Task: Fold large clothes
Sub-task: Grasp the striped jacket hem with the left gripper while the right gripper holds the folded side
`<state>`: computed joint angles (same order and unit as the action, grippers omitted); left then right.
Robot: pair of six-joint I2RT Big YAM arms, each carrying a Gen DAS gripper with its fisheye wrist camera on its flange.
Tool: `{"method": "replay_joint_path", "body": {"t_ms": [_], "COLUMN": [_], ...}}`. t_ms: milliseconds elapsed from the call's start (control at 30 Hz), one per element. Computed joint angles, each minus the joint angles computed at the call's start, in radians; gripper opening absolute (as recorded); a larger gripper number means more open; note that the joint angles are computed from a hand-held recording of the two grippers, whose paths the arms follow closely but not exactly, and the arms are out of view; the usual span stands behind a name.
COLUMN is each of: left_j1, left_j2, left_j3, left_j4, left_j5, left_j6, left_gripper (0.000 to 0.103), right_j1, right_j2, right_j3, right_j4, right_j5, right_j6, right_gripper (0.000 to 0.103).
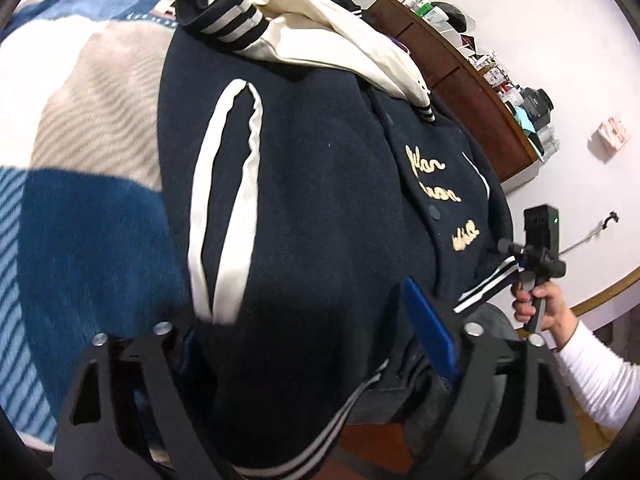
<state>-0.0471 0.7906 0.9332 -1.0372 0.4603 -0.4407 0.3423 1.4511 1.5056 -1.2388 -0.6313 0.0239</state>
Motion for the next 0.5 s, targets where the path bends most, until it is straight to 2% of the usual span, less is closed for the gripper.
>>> {"method": "replay_joint_path", "body": {"t_ms": [67, 100, 133, 167, 233, 300, 400, 500], "left_j1": [-0.003, -0.002, 0.001, 0.009, 0.028, 0.021, 0.016, 0.005], "left_j2": [0.000, 0.003, 0.005, 0.005, 0.002, 0.006, 0.004, -0.001], "left_j3": [0.002, 0.004, 0.007, 0.009, 0.013, 0.033, 0.066, 0.107], "left_j4": [-0.013, -0.022, -0.029, -0.036, -0.050, -0.072, -0.085, -0.096], "left_j5": [-0.011, -0.022, -0.026, -0.020, 0.009, 0.005, 0.018, 0.025], "left_j6": [0.014, 0.017, 0.014, 0.012, 0.013, 0.031, 0.039, 0.035], "left_gripper": [0.068, 0.058, 0.053, 0.044, 0.032, 0.021, 0.016, 0.016], "right_j1": [-0.002, -0.008, -0.015, -0.017, -0.016, -0.014, -0.019, -0.032], "right_j2": [-0.012, -0.012, -0.014, -0.014, -0.021, -0.029, -0.036, -0.055], "right_j3": [-0.022, -0.023, -0.024, -0.018, -0.014, 0.000, 0.024, 0.042], "right_j4": [0.039, 0.045, 0.052, 0.045, 0.037, 0.014, 0.004, -0.008], "right_j5": [0.004, -0.005, -0.010, 0.006, 0.013, 0.026, 0.014, -0.027], "right_j6": [0.040, 0.066, 0.098, 0.107, 0.095, 0.073, 0.079, 0.081], "right_gripper": [0.090, 0.079, 0.058, 0.049, 0.041, 0.034, 0.026, 0.023]}}
